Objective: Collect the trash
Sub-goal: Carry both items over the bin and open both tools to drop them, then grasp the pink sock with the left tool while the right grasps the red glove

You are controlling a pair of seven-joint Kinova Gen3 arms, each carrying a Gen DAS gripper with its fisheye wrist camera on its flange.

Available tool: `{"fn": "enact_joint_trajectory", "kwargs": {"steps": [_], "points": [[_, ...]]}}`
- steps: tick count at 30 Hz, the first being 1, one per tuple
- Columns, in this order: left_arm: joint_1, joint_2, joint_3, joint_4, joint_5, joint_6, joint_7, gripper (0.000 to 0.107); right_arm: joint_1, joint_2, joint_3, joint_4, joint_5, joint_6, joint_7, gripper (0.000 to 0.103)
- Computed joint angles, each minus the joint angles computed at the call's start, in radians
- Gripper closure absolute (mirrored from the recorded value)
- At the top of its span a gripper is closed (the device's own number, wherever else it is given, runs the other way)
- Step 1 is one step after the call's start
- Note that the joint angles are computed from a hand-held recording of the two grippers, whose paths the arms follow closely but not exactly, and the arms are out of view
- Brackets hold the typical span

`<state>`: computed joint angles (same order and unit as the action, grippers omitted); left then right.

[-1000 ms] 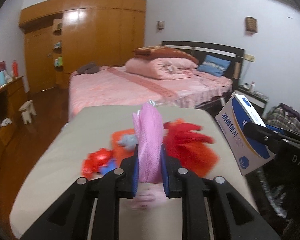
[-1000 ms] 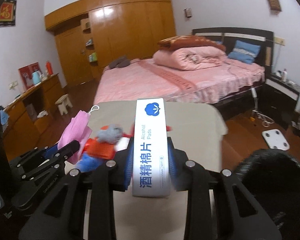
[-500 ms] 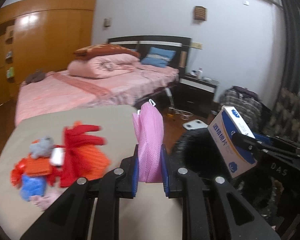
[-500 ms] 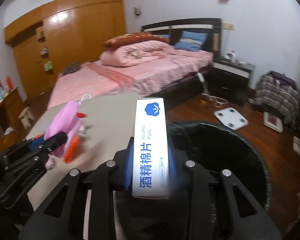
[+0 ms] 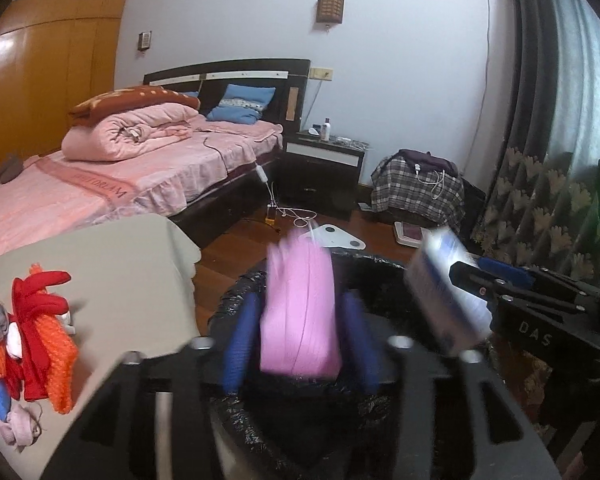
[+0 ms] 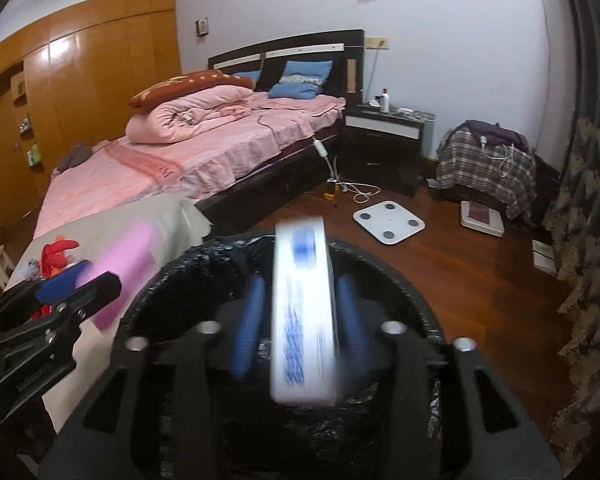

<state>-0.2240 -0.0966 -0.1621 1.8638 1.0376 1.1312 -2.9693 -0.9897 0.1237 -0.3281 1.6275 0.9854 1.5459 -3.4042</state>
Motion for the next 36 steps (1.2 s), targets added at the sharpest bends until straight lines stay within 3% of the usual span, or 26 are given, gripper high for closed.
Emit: {"fn": "enact_joint_trajectory", "kwargs": {"steps": [2, 4, 8, 12, 20, 30, 36], "points": [[-0.005, 0.002, -0.005, 0.002, -0.004, -0.004, 0.002, 0.046, -0.003, 0.005, 0.001, -0.006, 0.010, 0.007, -0.007, 0.036], [-0.013, 0.003, -0.009, 0.004, -0.006, -0.022, 0.002, 0.043, -0.012, 0.012, -0.002, -0.004, 0.021, 0.007, -0.018, 0.026], [-0.047, -0.010, -0.039, 0.017, -0.009, -0.063, -0.013, 0.038, -0.019, 0.031, 0.003, -0.031, 0.046, -0.039, 0.002, 0.013], [-0.097, 0.003, -0.073, 0.008, -0.020, -0.105, -0.001, 0.036, -0.039, 0.076, 0.030, -0.091, 0.069, -0.115, 0.056, 0.011], [-0.207, 0.034, -0.125, 0.017, -0.052, -0.281, 0.012, 0.035, -0.076, 0.180, 0.095, -0.222, 0.096, -0.304, 0.199, 0.011], [-0.268, 0.078, -0.097, 0.026, -0.120, -0.368, 0.099, 0.035, -0.118, 0.301, 0.190, -0.378, 0.027, -0.433, 0.377, 0.011], [-0.271, 0.120, -0.059, 0.024, -0.170, -0.417, 0.163, 0.035, -0.135, 0.332, 0.247, -0.404, -0.036, -0.468, 0.414, 0.011]]}}
